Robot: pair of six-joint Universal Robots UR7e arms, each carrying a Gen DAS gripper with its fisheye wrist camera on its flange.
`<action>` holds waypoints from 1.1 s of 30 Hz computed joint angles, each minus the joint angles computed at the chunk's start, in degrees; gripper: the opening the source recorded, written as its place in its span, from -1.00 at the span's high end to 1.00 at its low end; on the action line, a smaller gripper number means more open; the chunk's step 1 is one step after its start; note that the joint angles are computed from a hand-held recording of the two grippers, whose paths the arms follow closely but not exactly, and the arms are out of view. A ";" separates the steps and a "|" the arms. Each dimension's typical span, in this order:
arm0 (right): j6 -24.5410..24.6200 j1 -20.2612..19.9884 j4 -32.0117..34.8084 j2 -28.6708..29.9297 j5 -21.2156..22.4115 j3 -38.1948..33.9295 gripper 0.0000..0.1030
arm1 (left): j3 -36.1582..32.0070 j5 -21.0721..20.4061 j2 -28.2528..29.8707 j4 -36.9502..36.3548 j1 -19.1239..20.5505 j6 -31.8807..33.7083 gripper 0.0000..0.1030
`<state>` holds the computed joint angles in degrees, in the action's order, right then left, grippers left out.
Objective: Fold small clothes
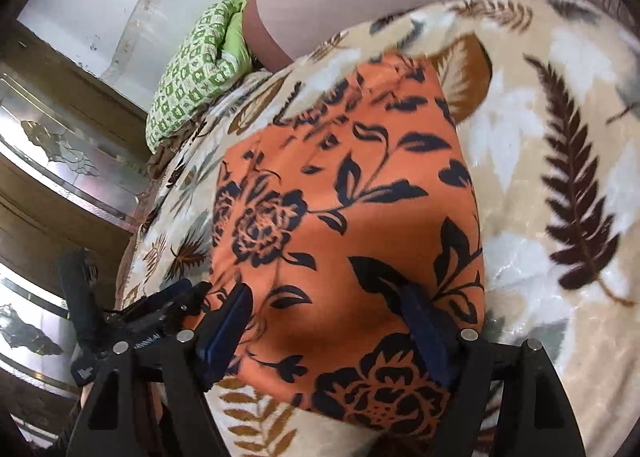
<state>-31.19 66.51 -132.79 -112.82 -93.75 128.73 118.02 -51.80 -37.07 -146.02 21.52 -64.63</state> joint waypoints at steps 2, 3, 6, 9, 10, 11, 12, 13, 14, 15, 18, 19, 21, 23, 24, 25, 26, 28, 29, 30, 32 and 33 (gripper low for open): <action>-0.81 1.17 0.63 -1.52 0.36 -0.09 -0.54 | 0.23 0.34 -0.99 0.54 -0.46 -0.34 -0.32; -1.12 1.16 1.27 -2.37 0.92 -0.17 -0.54 | 0.39 0.62 -1.21 0.56 -0.69 -0.53 -0.32; -1.57 -1.44 3.34 -3.49 0.79 -0.60 -0.55 | 0.44 0.86 -1.10 0.48 -0.82 -0.82 -0.32; -1.86 -4.36 3.98 -1.88 -0.34 -0.40 -0.55 | -1.19 -0.34 -0.02 4.64 0.19 -1.82 -0.32; -1.70 -3.78 3.80 -2.25 -0.74 -0.33 -0.55 | -1.62 -0.85 -0.11 6.51 0.38 -2.31 -0.32; -1.12 -2.44 3.91 -2.74 -1.33 -0.51 -0.55 | -1.48 -1.18 -0.44 6.95 0.40 -2.68 -0.32; -1.33 -1.64 3.96 -3.27 -1.17 -0.61 -0.55 | -0.77 -0.99 -1.03 6.16 0.10 -3.25 -0.32; -1.87 -0.33 3.38 -4.25 -1.45 -0.55 -0.55 | -0.29 -0.67 -1.60 5.90 -0.35 -3.97 -0.32; -2.25 0.60 2.07 -4.90 -2.15 -0.18 -0.55 | 0.04 -0.42 -2.23 5.86 -0.89 -4.40 -0.32; -2.82 1.48 0.65 -5.83 -2.87 0.29 -0.55 | 0.55 0.15 -2.91 5.34 -1.81 -4.48 -0.32; -4.07 4.72 -3.57 -8.74 -7.70 2.07 -0.55 | 0.41 3.25 -4.24 9.44 -5.41 -6.69 -0.37; -4.11 6.25 -5.64 -9.28 -10.87 2.94 -0.56 | 0.30 3.91 -4.64 10.98 -6.62 -7.79 -0.45; -4.79 7.95 -9.50 -10.94 -16.03 4.82 -0.74 | 0.27 5.82 -5.36 14.18 -9.59 -11.25 -0.58; -5.62 8.42 -12.62 -13.17 -19.23 6.94 -1.00 | -0.43 6.71 -5.84 19.44 -12.10 -15.58 -0.66; -6.32 7.86 -13.32 -14.83 -19.24 7.87 -1.00 | -0.89 6.55 -6.00 21.70 -13.17 -17.41 -0.67; -6.84 7.35 -13.77 -16.85 -19.18 8.89 -1.00 | -1.15 6.22 -6.16 23.12 -14.27 -18.64 -0.67; -7.13 6.96 -13.50 -18.33 -19.24 9.40 -1.00 | -1.51 5.85 -6.20 24.18 -14.85 -19.35 -0.67; -7.31 6.91 -11.58 -21.22 -19.64 10.12 -1.00 | -2.37 4.44 -6.44 26.47 -16.01 -20.89 -0.67; -7.48 7.46 -10.50 -22.96 -20.46 10.51 -1.00 | -2.76 3.62 -6.63 27.35 -16.56 -21.55 -0.67; -7.43 8.07 -10.15 -23.81 -20.91 10.81 -1.00 | -2.93 3.24 -6.84 27.97 -17.20 -22.27 -0.67; -7.97 9.02 -7.79 -26.76 -20.79 11.32 -1.00 | -3.22 2.71 -7.25 28.74 -18.35 -22.96 -0.69; -8.23 9.86 -7.15 -27.52 -21.21 11.48 -1.00 | -3.37 2.69 -7.41 29.34 -18.93 -23.44 -0.69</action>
